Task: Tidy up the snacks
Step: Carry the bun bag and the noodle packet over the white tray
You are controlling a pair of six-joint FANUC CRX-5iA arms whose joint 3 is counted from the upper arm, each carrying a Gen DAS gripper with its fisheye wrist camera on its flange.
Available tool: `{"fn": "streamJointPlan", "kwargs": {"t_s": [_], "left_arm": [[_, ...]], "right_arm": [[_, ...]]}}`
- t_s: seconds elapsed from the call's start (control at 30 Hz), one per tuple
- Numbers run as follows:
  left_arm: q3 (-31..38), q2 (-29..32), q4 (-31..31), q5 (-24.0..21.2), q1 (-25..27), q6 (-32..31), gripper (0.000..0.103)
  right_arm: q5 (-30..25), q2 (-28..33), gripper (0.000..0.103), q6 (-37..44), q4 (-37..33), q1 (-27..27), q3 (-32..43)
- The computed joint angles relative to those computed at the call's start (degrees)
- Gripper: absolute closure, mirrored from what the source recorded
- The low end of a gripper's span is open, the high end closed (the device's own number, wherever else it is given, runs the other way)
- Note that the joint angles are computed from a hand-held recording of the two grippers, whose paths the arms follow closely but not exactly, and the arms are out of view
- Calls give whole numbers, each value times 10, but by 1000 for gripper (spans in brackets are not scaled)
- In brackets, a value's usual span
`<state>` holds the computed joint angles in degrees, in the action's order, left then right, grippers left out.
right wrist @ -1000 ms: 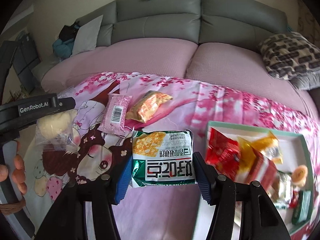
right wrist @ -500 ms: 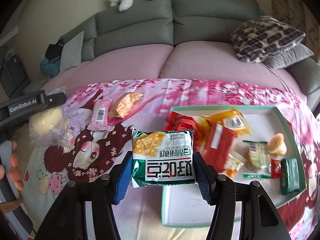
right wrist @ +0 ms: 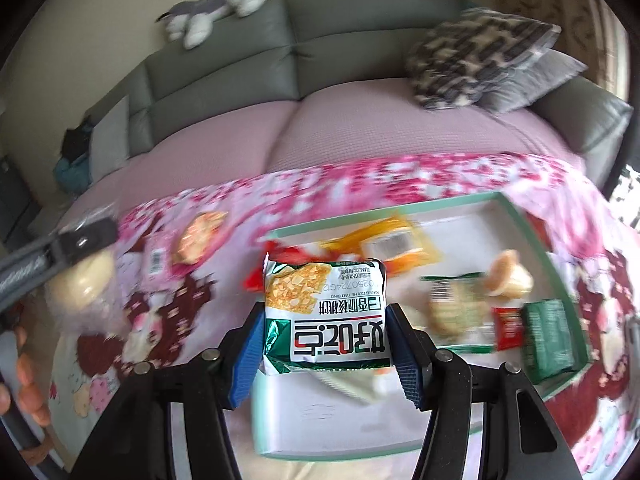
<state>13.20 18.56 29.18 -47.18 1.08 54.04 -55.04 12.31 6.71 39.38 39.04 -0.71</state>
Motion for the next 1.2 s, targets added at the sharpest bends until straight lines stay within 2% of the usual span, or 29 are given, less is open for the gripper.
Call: {"fn": "streamJointPlan", "kwargs": {"t_s": [0.23,0.53,0.73,1.2], "left_arm": [[-11,0,20,-18,-29,-46,47],[-11,5,-13,-51,-72,-71,47],[3,20,-34,-83,-83,-61,47],[30,43,-81,-124,-99,-44,47]], "right_arm": [[-30,-42,42,-71,14,-18,-50],[-63,-83,42,-134,16,-31,-94],[-76,-77,42,-116,-10,-35,-84],[-92,-50,42,-69,-57,-40,-51]]}}
